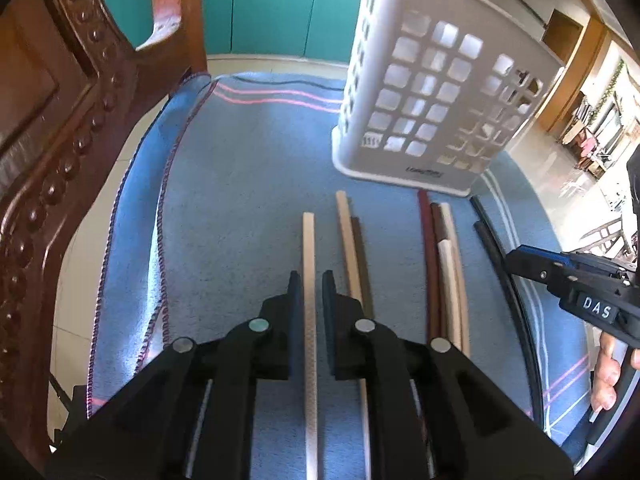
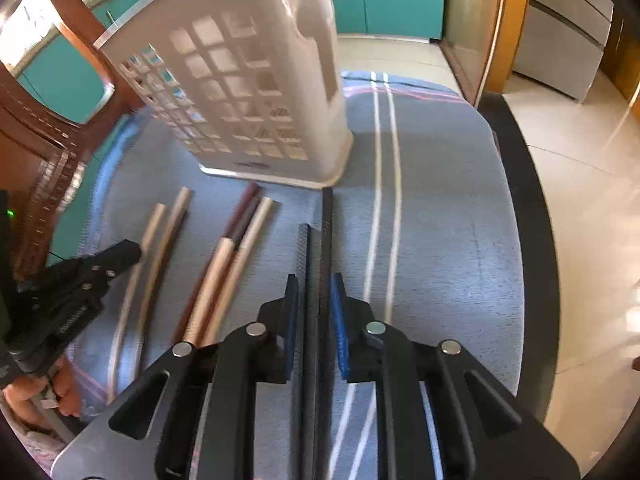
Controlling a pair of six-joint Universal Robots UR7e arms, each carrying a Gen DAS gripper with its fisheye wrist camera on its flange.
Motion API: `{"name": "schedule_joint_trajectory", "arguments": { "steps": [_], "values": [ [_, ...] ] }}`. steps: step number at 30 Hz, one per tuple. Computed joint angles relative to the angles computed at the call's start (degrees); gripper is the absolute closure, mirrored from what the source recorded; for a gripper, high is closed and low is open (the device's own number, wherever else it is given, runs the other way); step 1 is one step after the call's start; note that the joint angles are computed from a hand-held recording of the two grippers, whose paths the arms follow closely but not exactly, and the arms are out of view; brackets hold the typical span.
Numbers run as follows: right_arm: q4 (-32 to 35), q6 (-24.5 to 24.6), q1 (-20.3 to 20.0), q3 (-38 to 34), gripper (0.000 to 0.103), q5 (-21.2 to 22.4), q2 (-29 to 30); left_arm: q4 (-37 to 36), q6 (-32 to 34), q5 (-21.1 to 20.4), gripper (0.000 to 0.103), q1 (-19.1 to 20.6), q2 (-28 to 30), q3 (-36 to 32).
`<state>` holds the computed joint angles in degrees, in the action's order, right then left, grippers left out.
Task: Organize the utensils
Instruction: 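Grasp a light wooden chopstick with the left gripper while the right grasps a black chopstick, then lift both held chopsticks and lower them into the white caddy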
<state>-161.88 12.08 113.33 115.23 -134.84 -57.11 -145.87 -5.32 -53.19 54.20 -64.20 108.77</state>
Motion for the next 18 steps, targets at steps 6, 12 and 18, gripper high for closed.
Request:
{"name": "schedule_joint_trajectory", "arguments": {
  "steps": [6, 12, 18],
  "values": [
    [0.6, 1.1, -0.2, -0.5, 0.086, -2.0, 1.0, 0.7, 0.4, 1.1, 0.083, 0.1, 0.1, 0.2],
    [-0.8, -2.2, 1.1, -1.3, 0.086, -6.7, 4.1, -0.8, 2.1, 4.1, 0.08, -1.2, 1.5, 0.8],
    [-3.6, -2.4, 0.5, 0.1, 0.097, -1.3, 2.0, -1.7, 2.4, 2.6, 0.096, -1.2, 0.8, 1.3]
  ]
}}
